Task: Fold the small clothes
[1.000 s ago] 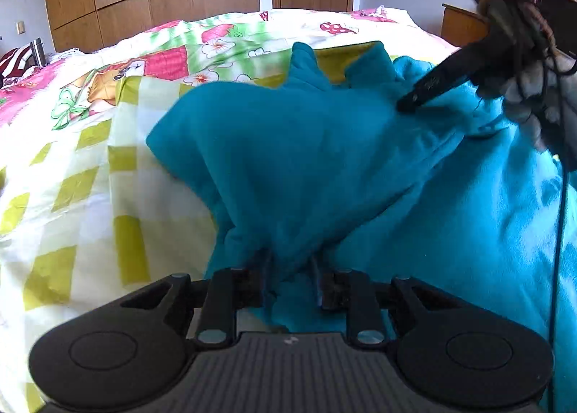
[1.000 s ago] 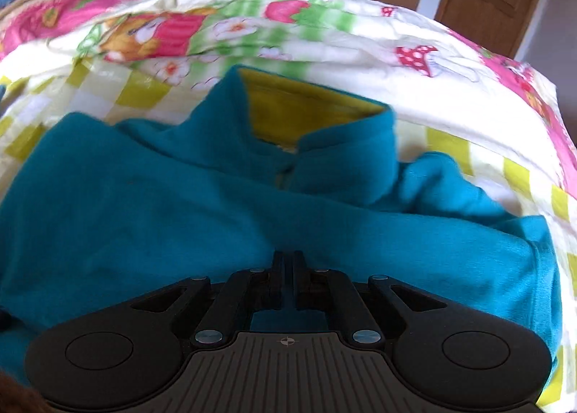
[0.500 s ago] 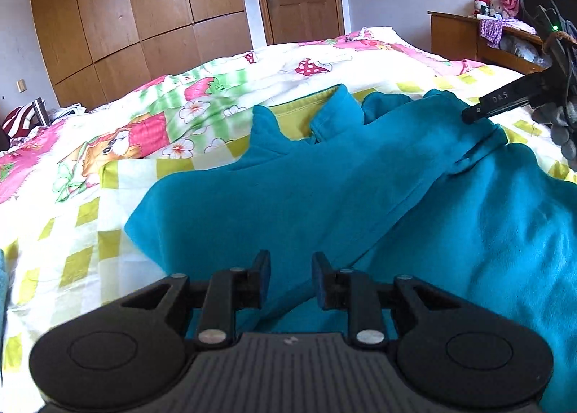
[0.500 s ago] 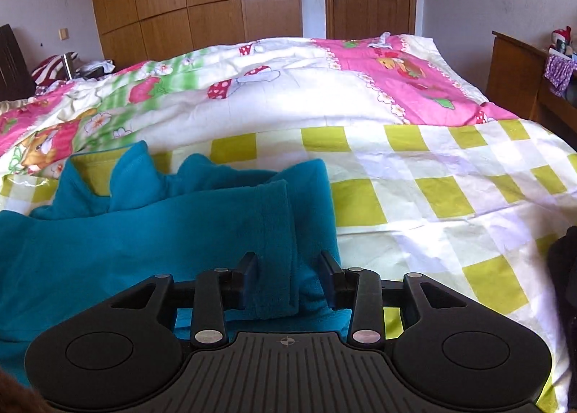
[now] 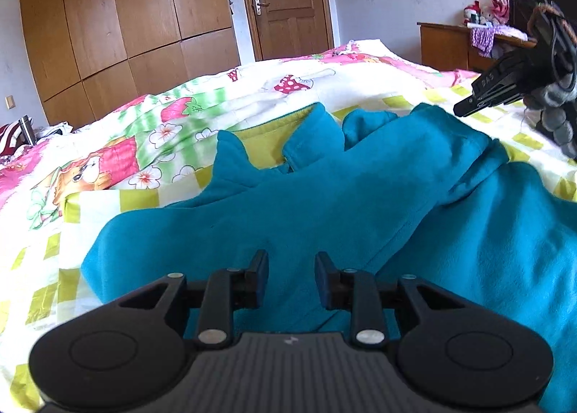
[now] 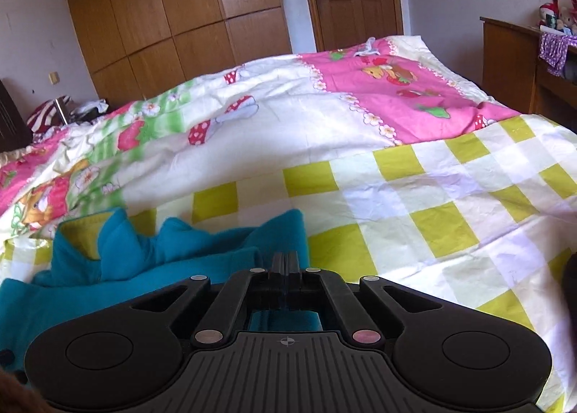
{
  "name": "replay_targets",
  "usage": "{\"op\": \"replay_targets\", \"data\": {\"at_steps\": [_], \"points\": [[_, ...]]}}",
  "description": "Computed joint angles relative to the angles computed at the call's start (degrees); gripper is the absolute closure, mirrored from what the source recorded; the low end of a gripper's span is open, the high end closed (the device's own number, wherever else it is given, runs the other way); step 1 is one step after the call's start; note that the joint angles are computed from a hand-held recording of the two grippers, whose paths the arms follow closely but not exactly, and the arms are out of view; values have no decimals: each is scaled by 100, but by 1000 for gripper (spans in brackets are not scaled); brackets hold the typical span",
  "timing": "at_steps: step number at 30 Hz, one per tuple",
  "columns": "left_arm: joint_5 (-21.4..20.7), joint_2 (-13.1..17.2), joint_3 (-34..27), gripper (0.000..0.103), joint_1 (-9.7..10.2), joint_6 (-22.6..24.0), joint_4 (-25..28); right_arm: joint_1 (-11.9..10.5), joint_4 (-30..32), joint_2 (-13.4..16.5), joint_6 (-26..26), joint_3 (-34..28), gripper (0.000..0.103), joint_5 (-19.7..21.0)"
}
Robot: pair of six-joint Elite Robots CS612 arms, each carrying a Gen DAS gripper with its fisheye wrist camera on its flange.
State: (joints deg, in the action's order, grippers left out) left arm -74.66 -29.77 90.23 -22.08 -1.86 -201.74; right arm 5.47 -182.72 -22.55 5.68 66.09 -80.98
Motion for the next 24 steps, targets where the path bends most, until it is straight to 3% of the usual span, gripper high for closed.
{"op": "replay_targets", "data": {"at_steps": [1, 3, 5, 8, 10, 13, 15, 18, 20, 22, 24], "points": [[13, 27, -45, 60, 0, 9, 162, -19, 46, -16, 10, 42, 92, 116], [-89, 99, -117, 58, 34, -22, 390, -67, 46, -46, 11, 167, 86, 505], [-121, 138, -124, 57, 46, -16, 293, -94, 69, -54, -71, 231, 63, 786], [-77, 84, -87, 57, 25, -58, 289, -58, 356, 13, -322, 112, 54, 784], [-37, 70, -57, 57, 18, -45, 225, -26, 423, 80, -369, 14, 55, 730], [161, 66, 9, 57, -4, -120, 30, 55, 483, 56, -519, 7, 87, 368], [264, 80, 36, 56, -7, -225, -30, 54, 215, -31, -545, 156, 101, 283], [275, 163, -42, 55, -2, -144, 137, -7, 265, -56, -396, 187, 101, 339], [328, 134, -44, 55, -20, -108, 229, 57, 591, 23, -559, 72, 101, 75], [247, 11, 54, 55, -10, -230, 268, 131, 491, 28, -688, 84, 100, -188], [167, -130, 259, 55, -3, -220, 157, 103, 383, -92, -595, 235, 90, -47]]}}
